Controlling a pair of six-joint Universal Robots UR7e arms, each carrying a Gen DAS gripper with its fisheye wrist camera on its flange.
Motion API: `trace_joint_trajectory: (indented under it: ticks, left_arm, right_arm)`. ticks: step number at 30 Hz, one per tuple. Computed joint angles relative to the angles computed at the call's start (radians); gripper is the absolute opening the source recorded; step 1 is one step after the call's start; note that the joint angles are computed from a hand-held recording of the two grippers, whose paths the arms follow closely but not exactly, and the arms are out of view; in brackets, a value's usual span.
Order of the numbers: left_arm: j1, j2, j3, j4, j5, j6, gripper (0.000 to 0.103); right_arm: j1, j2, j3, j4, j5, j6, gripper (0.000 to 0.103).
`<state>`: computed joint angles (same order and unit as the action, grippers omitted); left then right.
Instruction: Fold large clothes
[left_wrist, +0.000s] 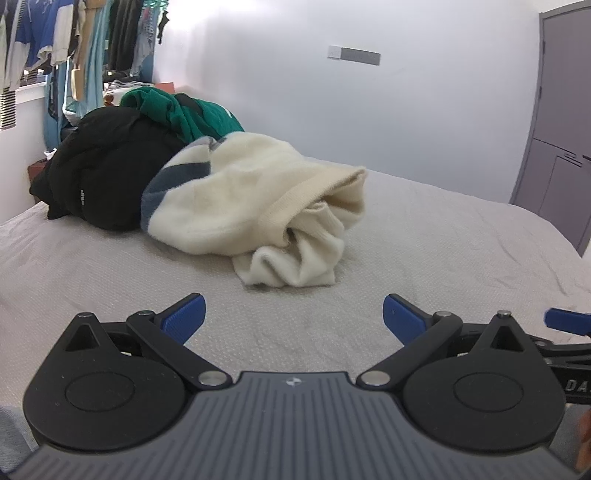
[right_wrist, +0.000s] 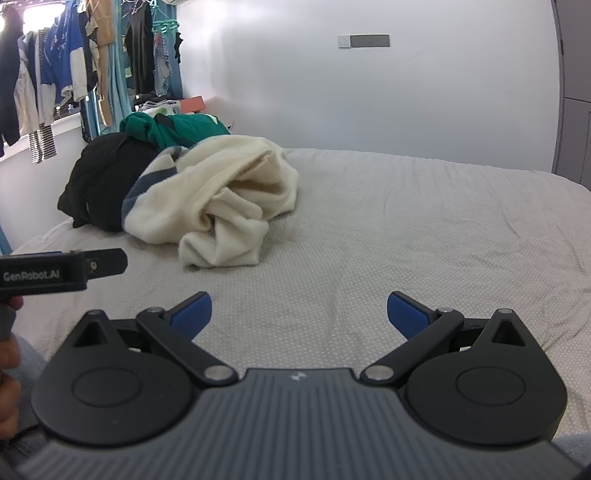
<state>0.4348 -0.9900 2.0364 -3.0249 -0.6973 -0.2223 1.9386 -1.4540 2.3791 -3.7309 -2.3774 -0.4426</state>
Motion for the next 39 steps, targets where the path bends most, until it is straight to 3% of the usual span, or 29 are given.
trace_joint_trajectory:
  ticks: [17, 23, 31, 35, 39]
  left_arm:
    - [0.089, 0.069, -0.136, -0.042, -0.060, 0.059, 0.103]
    - [0.125, 0.101, -0.204, -0.037, -0.067, 0.083, 0.103]
    - [0.186, 0.172, -0.348, 0.020, -0.081, 0.123, 0.103]
    - [0.238, 0.223, -0.431, 0.063, -0.128, 0.126, 0.102]
    - [0.289, 0.251, -0.473, 0.085, -0.215, 0.108, 0.102]
  right_arm:
    - [-0.029, 0.013, -0.098, 0.087, 0.022, 0.014, 0.103]
    - [-0.039, 0.067, -0.206, 0.075, -0.010, -0.036, 0.103]
    - [-0.127, 0.072, -0.326, 0.296, 0.153, 0.098, 0.103]
    - [-0.158, 0.132, -0.401, 0.308, 0.181, 0.112, 0.102]
    - [-0.203, 0.172, -0.461, 0.348, 0.250, 0.111, 0.094]
